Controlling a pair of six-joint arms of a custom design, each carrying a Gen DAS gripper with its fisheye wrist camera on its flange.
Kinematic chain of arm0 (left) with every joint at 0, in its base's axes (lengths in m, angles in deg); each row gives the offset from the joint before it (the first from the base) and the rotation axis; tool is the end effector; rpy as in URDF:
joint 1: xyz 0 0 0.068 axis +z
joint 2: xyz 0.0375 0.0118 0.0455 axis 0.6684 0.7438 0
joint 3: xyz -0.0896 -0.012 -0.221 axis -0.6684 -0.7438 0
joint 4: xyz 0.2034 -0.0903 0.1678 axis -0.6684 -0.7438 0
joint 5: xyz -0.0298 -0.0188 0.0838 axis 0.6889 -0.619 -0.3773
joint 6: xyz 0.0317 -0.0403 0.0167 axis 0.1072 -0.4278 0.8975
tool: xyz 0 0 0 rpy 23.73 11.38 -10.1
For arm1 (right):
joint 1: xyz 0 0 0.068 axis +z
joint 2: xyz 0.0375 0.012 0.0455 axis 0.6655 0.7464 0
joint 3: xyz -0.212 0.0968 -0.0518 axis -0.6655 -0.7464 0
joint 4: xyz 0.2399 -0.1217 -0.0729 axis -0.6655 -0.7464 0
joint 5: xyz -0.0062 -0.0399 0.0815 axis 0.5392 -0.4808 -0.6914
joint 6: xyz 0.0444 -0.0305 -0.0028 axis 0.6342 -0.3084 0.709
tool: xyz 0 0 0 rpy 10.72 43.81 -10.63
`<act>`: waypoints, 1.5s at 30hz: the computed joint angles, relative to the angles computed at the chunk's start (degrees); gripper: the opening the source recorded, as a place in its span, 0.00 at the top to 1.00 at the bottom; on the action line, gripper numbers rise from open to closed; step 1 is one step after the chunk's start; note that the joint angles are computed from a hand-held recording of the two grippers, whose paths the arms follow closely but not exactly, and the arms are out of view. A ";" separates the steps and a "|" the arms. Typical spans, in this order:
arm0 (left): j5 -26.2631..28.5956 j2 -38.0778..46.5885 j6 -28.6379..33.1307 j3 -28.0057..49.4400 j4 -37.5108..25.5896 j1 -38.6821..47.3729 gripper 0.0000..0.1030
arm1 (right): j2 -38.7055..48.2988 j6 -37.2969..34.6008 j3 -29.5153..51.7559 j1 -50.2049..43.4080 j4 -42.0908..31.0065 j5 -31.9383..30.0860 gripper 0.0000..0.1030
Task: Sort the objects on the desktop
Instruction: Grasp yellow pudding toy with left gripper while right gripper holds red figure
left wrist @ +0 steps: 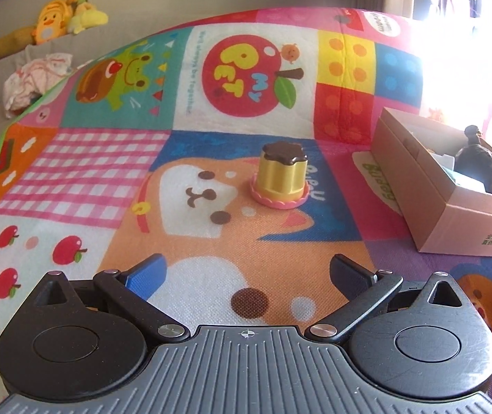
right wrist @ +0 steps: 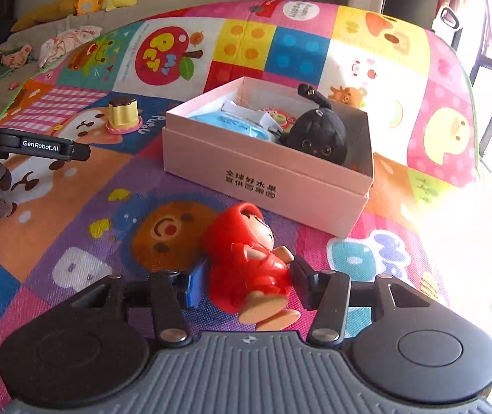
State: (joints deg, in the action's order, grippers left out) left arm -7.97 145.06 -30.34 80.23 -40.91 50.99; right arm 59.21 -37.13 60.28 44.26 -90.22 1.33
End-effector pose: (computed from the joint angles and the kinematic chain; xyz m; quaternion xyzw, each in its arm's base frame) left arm 0.2670 0.0385 0.1409 -0.0317 0.8969 -0.0073 0.4411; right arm 0.2024 0.0149 0.1359 -0.1713 0.8978 0.0348 0.4042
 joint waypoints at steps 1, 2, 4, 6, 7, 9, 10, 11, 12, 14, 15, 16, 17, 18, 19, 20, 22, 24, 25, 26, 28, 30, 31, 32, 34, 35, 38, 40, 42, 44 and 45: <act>-0.07 0.33 0.72 0.23 0.90 -0.38 0.00 | -1.06 0.08 -0.95 -1.38 0.25 -1.69 0.37; -0.70 0.98 1.40 0.64 2.00 -0.97 0.00 | -2.96 0.06 -2.13 -2.87 0.23 -3.35 0.28; -2.87 4.28 1.66 3.08 4.20 -2.66 0.00 | -6.54 -0.24 -3.91 -5.78 -0.39 -6.82 0.21; -3.22 8.81 1.15 6.99 4.57 -3.75 0.00 | -10.05 -0.24 -5.83 -8.34 -1.02 -9.78 0.15; -3.19 12.04 0.94 9.85 4.35 -4.44 0.01 | -11.94 0.17 -7.13 -9.00 -0.78 -10.21 0.13; -4.83 17.35 1.01 14.40 4.43 -6.01 0.15 | -15.95 1.65 -10.02 -9.26 0.41 -9.19 0.06; -5.77 19.68 1.07 16.55 4.15 -6.66 0.27 | -17.76 2.63 -11.48 -9.46 1.25 -8.82 0.04; -6.50 21.71 0.82 18.50 3.74 -7.08 0.28 | -17.99 3.06 -11.87 -10.04 1.64 -9.36 0.04; -6.90 23.13 0.37 19.85 3.66 -7.31 0.28 | -17.93 3.39 -11.89 -10.72 1.99 -10.32 0.04; -7.01 25.42 -0.08 21.99 3.39 -7.44 0.28 | -16.81 4.23 -11.89 -12.09 3.31 -12.00 0.00; -7.32 25.99 0.19 22.69 2.85 -7.62 0.31 | -14.53 4.38 -11.09 -12.37 3.92 -12.25 0.00; -7.30 26.05 0.58 22.83 2.58 -7.75 0.41 | -11.65 4.65 -10.04 -12.53 4.89 -12.35 0.00; -7.46 25.79 0.96 22.68 2.29 -7.95 0.42 | -10.10 5.04 -9.53 -12.75 5.42 -12.45 0.00; -8.03 24.94 1.41 22.07 1.82 -8.33 0.43 | -9.20 5.40 -9.20 -12.92 5.71 -12.49 0.00; -8.17 23.72 1.75 21.08 1.50 -8.60 0.47 | -8.23 5.92 -8.91 -13.00 6.16 -12.40 0.00; -7.71 21.93 2.10 19.54 1.27 -8.85 0.47 | -8.09 6.12 -8.92 -13.21 6.16 -12.49 0.00; -4.86 17.14 2.31 16.10 -0.99 -9.24 0.47 | -8.17 6.42 -9.06 -13.17 6.16 -12.15 0.00; -1.53 10.23 3.35 10.74 -2.66 -10.18 0.47 | -8.43 6.55 -9.21 -12.86 6.05 -11.56 0.00; -0.52 6.47 4.14 7.81 -3.26 -11.02 0.47 | -8.53 6.61 -9.27 -12.67 6.02 -11.25 0.00; 0.31 2.71 4.97 4.99 -3.98 -11.84 0.47 | -8.57 6.69 -9.29 -12.39 6.01 -10.81 0.00; 1.79 -5.15 6.14 -0.14 -6.67 -13.56 0.47 | -8.53 6.88 -9.30 -11.73 6.08 -9.76 0.00; 3.39 -12.09 6.17 -3.92 -9.99 -14.70 0.46 | -8.31 7.02 -9.24 -11.00 6.18 -8.74 0.00; 4.19 -14.91 6.02 -5.31 -11.37 -15.06 0.45 | -8.30 7.06 -9.21 -10.72 6.14 -8.37 0.00; 5.04 -17.17 5.91 -6.31 -12.78 -15.25 0.43 | -8.18 7.11 -9.15 -10.40 6.13 -8.00 0.00; 6.89 -20.34 5.46 -7.45 -15.19 -15.17 0.27 | -7.68 7.15 -8.91 -9.99 6.19 -7.35 0.00; 7.45 -21.81 5.02 -8.04 -15.79 -15.19 0.24 | -7.39 7.22 -8.79 -9.82 6.25 -7.08 0.00; 7.43 -23.28 3.15 -8.41 -15.05 -15.33 0.18 | -6.54 7.46 -8.47 -9.51 6.43 -6.52 0.00; 4.45 -22.19 1.44 -7.92 -12.69 -16.11 0.15 | -6.23 7.57 -8.35 -9.49 6.45 -6.40 0.00; -0.09 -19.98 0.50 -7.05 -10.60 -17.28 0.15 | -6.14 7.51 -8.32 -9.51 6.56 -6.41 0.00; -4.13 -17.93 -0.08 -6.29 -8.93 -17.72 0.15 | -6.07 7.47 -8.29 -9.57 6.57 -6.49 0.00; -4.94 -17.55 -0.13 -6.23 -8.53 -17.46 0.15 | -6.07 7.47 -8.29 -9.57 6.57 -6.49 0.00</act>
State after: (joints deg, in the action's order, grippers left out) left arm -12.91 127.51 -30.47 74.00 -49.44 33.52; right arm 53.15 -29.66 51.98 34.70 -83.64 -5.16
